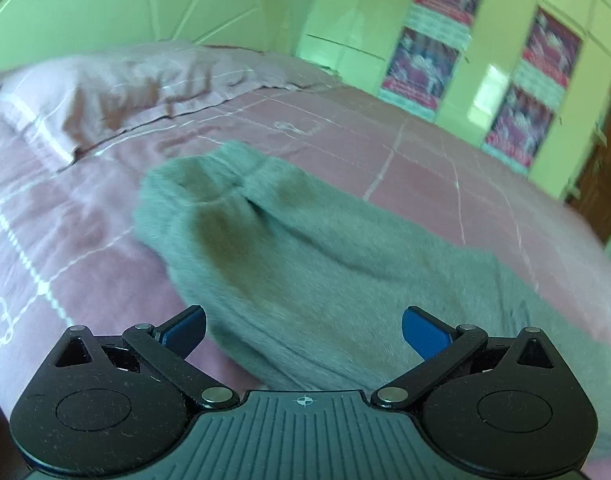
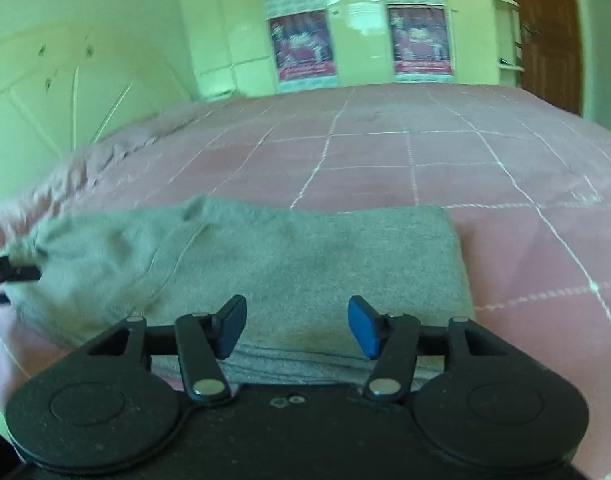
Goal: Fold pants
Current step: 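Grasp the leg cuffs with the left tool and fold them over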
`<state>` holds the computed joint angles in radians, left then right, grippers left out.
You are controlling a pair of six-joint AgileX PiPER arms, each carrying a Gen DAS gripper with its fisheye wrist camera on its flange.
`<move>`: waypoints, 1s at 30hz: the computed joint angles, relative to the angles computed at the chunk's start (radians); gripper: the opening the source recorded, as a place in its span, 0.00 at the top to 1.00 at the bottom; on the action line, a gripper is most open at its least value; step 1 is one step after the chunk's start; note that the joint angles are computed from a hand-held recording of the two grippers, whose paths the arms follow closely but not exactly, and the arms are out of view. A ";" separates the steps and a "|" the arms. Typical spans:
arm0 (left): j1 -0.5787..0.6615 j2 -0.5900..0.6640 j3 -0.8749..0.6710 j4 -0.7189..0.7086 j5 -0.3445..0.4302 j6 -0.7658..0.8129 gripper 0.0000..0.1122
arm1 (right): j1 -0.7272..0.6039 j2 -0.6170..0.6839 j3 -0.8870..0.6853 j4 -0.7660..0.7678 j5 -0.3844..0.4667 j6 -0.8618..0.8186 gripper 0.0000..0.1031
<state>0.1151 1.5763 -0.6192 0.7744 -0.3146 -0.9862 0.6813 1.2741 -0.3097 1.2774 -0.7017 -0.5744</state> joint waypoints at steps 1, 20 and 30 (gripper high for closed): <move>0.058 0.005 0.002 0.097 -0.046 -0.100 0.08 | -0.011 -0.003 0.005 -0.004 0.004 0.009 0.53; 0.345 0.531 -0.491 0.619 -0.455 -0.590 0.67 | 0.144 0.289 -0.208 -0.149 -0.090 0.013 0.39; 0.345 0.433 -0.445 0.593 -0.463 -0.466 0.67 | 0.207 0.385 -0.361 0.086 -0.044 -0.357 0.42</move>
<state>0.4603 2.0092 -1.0638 1.3674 -0.7772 -1.4524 0.8886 1.6588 -0.6709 1.3634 -0.7452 -0.9310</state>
